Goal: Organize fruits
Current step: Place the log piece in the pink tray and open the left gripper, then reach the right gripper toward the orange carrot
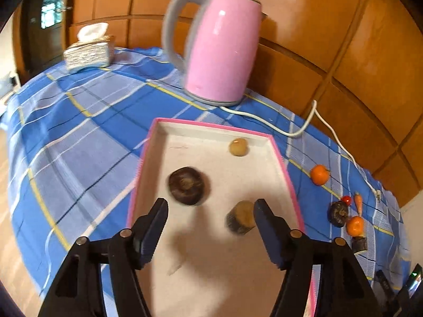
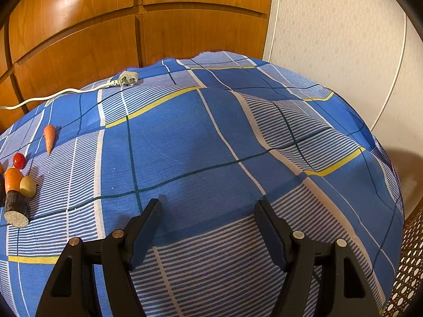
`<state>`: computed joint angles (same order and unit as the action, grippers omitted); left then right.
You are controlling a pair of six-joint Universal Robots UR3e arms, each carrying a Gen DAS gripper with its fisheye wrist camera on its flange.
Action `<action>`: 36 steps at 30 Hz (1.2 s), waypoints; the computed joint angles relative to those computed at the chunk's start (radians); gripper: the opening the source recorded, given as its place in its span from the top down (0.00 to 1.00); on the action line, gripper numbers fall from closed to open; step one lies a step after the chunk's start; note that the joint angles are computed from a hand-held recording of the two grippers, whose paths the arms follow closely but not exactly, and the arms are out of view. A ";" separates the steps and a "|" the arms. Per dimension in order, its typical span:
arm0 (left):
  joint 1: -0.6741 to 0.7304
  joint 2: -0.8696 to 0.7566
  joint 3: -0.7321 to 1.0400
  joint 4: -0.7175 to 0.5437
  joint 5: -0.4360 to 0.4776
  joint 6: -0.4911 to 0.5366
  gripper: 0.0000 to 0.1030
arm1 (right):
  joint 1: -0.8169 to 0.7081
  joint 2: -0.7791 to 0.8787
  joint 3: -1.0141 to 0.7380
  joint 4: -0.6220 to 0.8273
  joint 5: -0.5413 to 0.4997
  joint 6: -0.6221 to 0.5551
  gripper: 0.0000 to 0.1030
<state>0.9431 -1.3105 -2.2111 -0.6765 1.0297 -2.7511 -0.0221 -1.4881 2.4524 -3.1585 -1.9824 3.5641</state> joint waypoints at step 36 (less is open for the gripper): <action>0.410 0.528 -0.330 -0.383 -0.048 0.361 0.17 | 0.005 0.001 -0.012 0.016 -0.007 0.002 0.29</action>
